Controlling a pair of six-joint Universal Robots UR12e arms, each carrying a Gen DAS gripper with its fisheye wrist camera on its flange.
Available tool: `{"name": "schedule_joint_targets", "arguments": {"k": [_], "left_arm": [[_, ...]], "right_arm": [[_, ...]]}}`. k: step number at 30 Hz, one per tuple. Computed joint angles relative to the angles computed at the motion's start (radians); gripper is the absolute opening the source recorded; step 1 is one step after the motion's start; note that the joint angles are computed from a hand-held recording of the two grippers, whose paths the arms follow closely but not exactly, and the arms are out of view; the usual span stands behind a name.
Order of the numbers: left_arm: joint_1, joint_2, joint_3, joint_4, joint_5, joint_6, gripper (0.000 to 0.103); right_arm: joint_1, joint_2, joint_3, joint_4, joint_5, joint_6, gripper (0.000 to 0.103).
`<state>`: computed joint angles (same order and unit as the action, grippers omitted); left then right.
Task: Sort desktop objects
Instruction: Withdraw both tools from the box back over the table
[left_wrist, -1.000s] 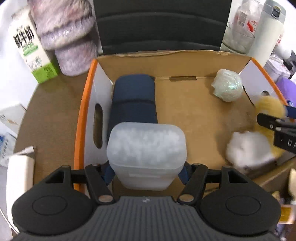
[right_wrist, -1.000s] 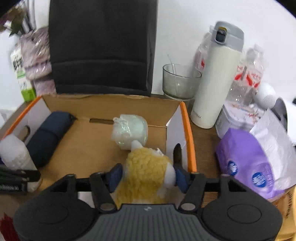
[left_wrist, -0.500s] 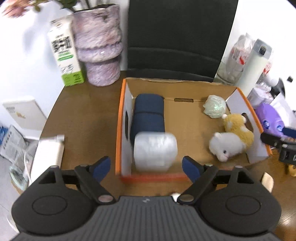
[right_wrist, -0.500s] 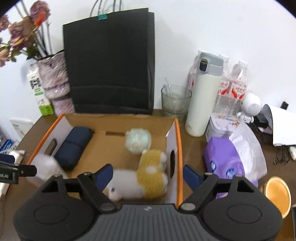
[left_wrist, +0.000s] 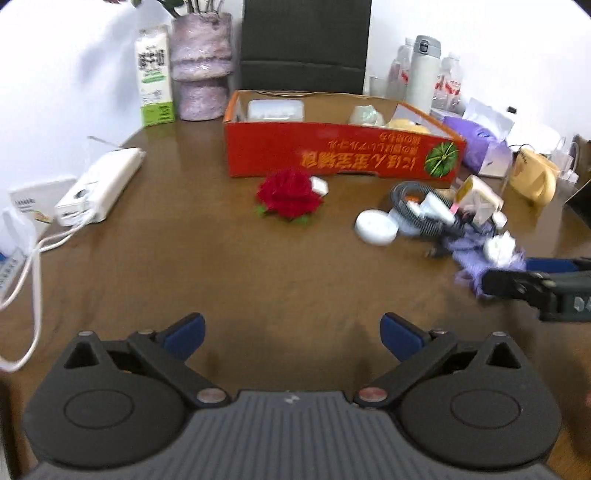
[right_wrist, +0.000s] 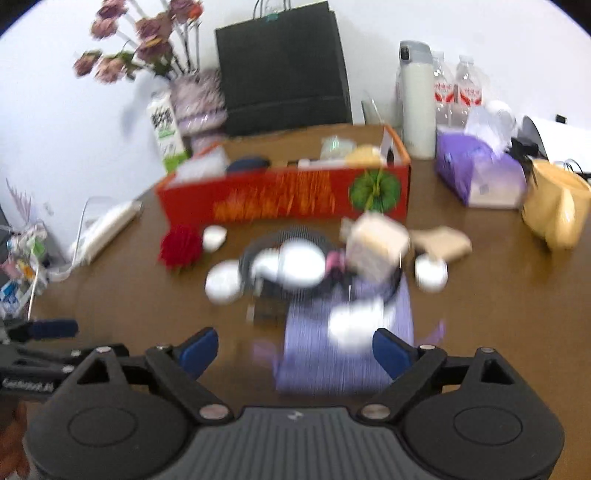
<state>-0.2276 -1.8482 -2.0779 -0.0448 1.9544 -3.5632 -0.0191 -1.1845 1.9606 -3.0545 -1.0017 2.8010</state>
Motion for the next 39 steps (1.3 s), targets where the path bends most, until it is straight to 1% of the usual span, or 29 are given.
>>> {"name": "schedule_joint_targets", "arguments": {"k": [1,3,4,6,7,9,10,12,14,15,19,23,30,31,34,37,39], "left_arm": [[-0.003,0.003,-0.014,0.018,-0.004,-0.038,0.103],[-0.001,0.01,-0.045,0.061,-0.053,-0.092,0.103],[-0.008,0.008,-0.053,0.088,-0.04,-0.092,0.103],[-0.029,0.007,-0.054,0.075,0.004,-0.098,0.103],[-0.035,0.007,-0.054,0.071,0.009,-0.091,0.103],[-0.046,-0.005,-0.053,0.1,0.02,-0.077,0.103],[-0.055,-0.01,-0.05,0.097,0.042,-0.079,0.103],[-0.059,-0.013,-0.047,0.083,0.055,-0.077,0.103],[-0.057,-0.016,-0.048,0.088,0.061,-0.076,0.103],[-0.056,-0.017,-0.047,0.09,0.062,-0.077,0.103],[-0.061,-0.02,-0.045,0.085,0.071,-0.074,0.103],[-0.061,-0.021,-0.045,0.084,0.072,-0.071,0.103],[-0.059,-0.022,-0.053,0.111,0.073,-0.087,0.103],[-0.059,-0.023,-0.058,0.128,0.073,-0.093,0.103],[-0.056,-0.029,-0.078,0.227,0.063,-0.088,0.103],[-0.06,-0.041,-0.085,0.306,0.082,-0.086,0.103],[-0.055,-0.045,-0.08,0.328,0.073,-0.055,0.103]], "right_arm": [[-0.006,-0.006,0.024,-0.027,0.002,0.011,0.091],[-0.023,-0.019,0.068,-0.061,0.034,-0.01,0.091],[-0.03,-0.023,0.083,-0.077,0.037,-0.02,0.091],[-0.041,-0.032,0.11,-0.114,0.029,-0.008,0.091],[-0.049,-0.036,0.119,-0.121,0.046,0.004,0.092],[-0.066,-0.036,0.128,-0.119,0.106,0.007,0.094],[-0.07,-0.031,0.132,-0.148,0.117,0.025,0.094],[-0.07,-0.023,0.141,-0.219,0.1,0.058,0.094],[-0.075,-0.014,0.137,-0.237,0.12,0.078,0.094],[-0.078,-0.013,0.138,-0.24,0.129,0.088,0.094],[-0.073,-0.016,0.135,-0.215,0.118,0.087,0.094],[-0.068,-0.013,0.142,-0.247,0.107,0.079,0.094],[-0.071,-0.017,0.133,-0.194,0.116,0.074,0.094],[-0.07,-0.018,0.133,-0.19,0.114,0.075,0.094],[-0.066,-0.022,0.129,-0.165,0.102,0.07,0.094],[-0.061,-0.028,0.118,-0.119,0.092,0.044,0.094],[-0.053,-0.027,0.109,-0.12,0.08,0.027,0.094]]}}
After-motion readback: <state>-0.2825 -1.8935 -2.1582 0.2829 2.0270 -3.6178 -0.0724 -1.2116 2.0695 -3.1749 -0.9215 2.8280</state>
